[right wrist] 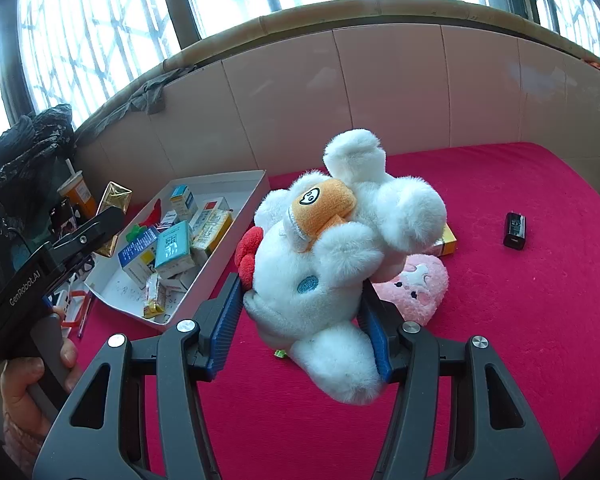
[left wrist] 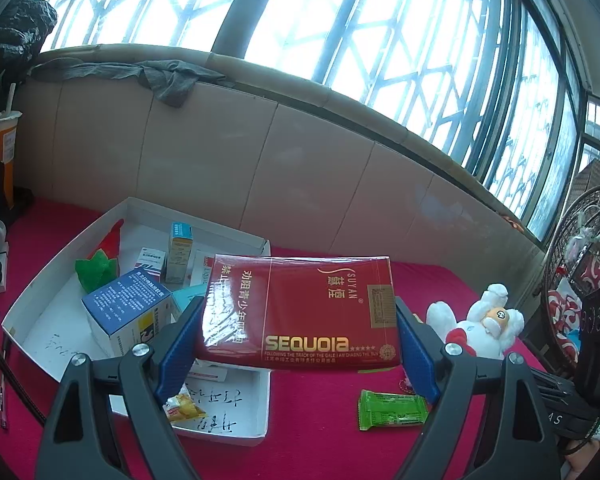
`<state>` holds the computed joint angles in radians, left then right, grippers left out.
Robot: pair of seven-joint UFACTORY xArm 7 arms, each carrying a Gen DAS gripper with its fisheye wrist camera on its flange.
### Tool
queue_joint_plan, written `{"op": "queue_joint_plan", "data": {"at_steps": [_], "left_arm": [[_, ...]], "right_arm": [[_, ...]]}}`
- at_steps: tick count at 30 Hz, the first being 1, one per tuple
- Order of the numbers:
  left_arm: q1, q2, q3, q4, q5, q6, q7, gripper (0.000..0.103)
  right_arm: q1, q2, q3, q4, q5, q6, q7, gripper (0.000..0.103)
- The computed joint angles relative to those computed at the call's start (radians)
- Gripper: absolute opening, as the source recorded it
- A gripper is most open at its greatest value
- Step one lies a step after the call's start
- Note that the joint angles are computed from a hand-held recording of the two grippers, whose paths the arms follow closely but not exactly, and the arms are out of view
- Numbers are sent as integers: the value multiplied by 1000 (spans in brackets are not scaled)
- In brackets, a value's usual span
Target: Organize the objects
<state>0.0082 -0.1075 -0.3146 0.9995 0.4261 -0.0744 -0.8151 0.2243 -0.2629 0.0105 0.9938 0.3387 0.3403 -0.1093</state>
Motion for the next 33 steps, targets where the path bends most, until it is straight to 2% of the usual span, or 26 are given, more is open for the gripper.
{"op": "queue_joint_plan", "data": {"at_steps": [6,12,33], "left_arm": [[-43,-2,38,-10,-52,-2,46,88],[-30,0,25,-11,-61,-5,57,88],[-76,8,57,-8,-106,4,107,88]], "right_arm": [[1,2,3,2,-3,6,4,55],[4,4,3,4,1,9,1,55],[10,7,8,3,2,11,3,55]]}}
